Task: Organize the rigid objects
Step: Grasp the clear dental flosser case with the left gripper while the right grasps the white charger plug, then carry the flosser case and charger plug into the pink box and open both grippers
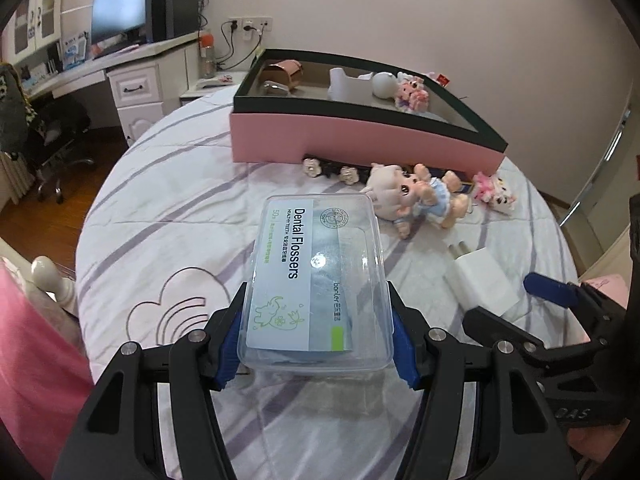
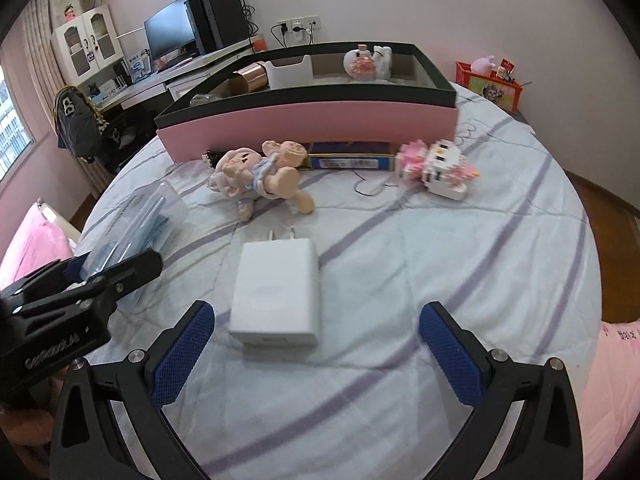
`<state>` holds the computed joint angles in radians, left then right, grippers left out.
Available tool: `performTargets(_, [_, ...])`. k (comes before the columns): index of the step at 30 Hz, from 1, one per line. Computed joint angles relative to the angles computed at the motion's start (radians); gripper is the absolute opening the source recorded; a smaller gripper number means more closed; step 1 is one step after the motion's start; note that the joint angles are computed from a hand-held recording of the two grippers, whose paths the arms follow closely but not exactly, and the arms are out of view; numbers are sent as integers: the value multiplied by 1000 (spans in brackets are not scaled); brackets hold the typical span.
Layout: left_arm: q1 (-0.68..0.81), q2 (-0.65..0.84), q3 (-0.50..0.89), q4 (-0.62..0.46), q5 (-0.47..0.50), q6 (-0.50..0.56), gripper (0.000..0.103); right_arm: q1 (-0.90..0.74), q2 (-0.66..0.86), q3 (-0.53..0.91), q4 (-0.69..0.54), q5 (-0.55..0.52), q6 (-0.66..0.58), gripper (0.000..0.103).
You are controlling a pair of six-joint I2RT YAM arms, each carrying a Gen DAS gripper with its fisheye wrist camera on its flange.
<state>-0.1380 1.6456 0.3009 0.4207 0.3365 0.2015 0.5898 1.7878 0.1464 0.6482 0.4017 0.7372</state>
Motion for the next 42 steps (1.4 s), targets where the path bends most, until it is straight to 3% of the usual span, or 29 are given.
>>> performTargets(3, [4, -1, -3, 5, -2, 8, 62, 20, 65, 34, 17, 48, -4, 98])
performTargets(5, [2, -7, -7, 7, -6, 12, 62, 29, 58, 28, 23, 76, -2, 69])
performTargets(6, [-2, -6, -6, 9, -8, 9, 62, 29, 48, 20, 27, 78, -7, 61])
performTargets(7, [-1, -6, -5, 7, -6, 10, 62, 27, 38, 18, 22, 80, -15, 40])
performTargets(16, [-3, -76, -10, -37, 4, 9, 62, 0, -110, -42, -6, 44, -33, 41])
performTargets(23, [10, -186, 22, -132, 26, 9, 62, -19, -416, -60, -209, 48, -81, 41])
performTargets(30, [7, -252, 134, -208, 30, 1, 62, -177, -672, 16, -401, -40, -259, 41])
performTargets(36, [-30, -199, 275, -234, 10, -26, 62, -314, -643, 129, -410, -129, -380, 41])
performTargets(42, [-78, -87, 418, -242, -15, -64, 62, -416, -497, 229, -338, -208, -440, 41])
